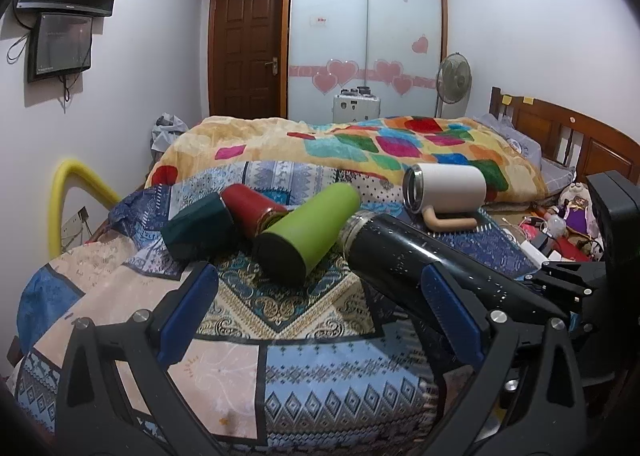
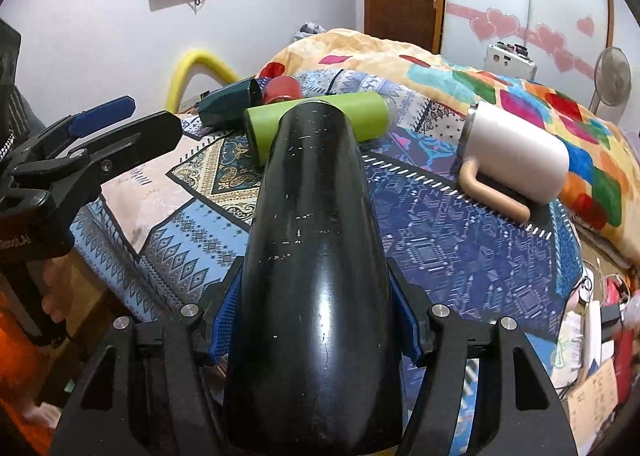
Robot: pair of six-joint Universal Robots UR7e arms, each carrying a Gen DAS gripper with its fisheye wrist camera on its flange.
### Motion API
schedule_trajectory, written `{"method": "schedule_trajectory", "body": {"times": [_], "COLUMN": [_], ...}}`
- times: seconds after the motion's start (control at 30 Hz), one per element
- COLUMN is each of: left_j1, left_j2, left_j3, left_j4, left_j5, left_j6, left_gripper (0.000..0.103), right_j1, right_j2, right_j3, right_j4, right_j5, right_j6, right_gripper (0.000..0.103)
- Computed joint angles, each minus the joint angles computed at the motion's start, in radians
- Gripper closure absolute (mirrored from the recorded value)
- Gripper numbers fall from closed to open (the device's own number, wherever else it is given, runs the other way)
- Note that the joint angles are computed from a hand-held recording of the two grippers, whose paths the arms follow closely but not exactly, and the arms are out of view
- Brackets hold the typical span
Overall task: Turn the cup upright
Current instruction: 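Lift the black thermos with the right tool, tilting its base down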
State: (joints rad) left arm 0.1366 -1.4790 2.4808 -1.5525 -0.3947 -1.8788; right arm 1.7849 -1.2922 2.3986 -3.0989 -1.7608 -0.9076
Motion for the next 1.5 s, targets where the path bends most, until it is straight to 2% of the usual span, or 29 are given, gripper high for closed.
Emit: {"method": "schedule_trajectory", "body": {"times": [0.3,0.37,0.6,0.77,0.87,0.97,1.1,1.23,1.3,1.43,1.5], "left_j1": [0.015,0.028,0.065,0.104,0.134,0.156,0.186,0.189,0.192,0.207,0.216], "left_j2": [-0.01,-0.007,0.01,0.019,0.037,0.066,0.135,0.173,0.184,0.176,0.165], "left_j3": [0.026,0.031,0.034,0.042,0.052,0.06,0.065,0.055,0.044,0.036,0.03], "left_j4": [-0.048,-0.075,-0.156,-0.244,-0.347,-0.462,-0.665,-0.696,-0.674,-0.68,-0.669], "left_j5": [-0.025,-0.024,-0.014,-0.012,-0.018,-0.026,-0.042,-0.048,-0.048,-0.058,-0.062], "left_j6": [0.033,0.051,0.117,0.196,0.278,0.359,0.491,0.52,0.516,0.551,0.565], "left_gripper": [0.0,0.0,0.0,0.0,0.0,0.0,0.0,0.0,0.0,0.0,0.0], "right_j1": [0.011,0.009,0.028,0.013,-0.007,-0.025,-0.051,-0.087,-0.112,-0.131,-0.129], "right_j2": [0.064,0.066,0.068,-0.042,-0.119,-0.154,-0.117,-0.066,-0.086,-0.116,-0.123], "right_j3": [0.028,0.033,0.067,0.076,0.067,0.055,0.01,-0.031,-0.045,-0.041,-0.025], "right_j4": [-0.113,-0.109,-0.189,-0.062,0.012,-0.015,-0.053,-0.026,0.056,0.12,0.11], "right_j5": [-0.053,-0.059,-0.072,-0.014,0.031,0.043,0.001,-0.028,0.018,0.069,0.071], "right_j6": [0.026,0.03,-0.022,-0.04,-0.038,-0.05,-0.052,-0.042,-0.018,-0.029,-0.044], "right_gripper": [0.042,0.042,0.04,0.04,0.04,0.04,0.04,0.04,0.04,0.041,0.041]}}
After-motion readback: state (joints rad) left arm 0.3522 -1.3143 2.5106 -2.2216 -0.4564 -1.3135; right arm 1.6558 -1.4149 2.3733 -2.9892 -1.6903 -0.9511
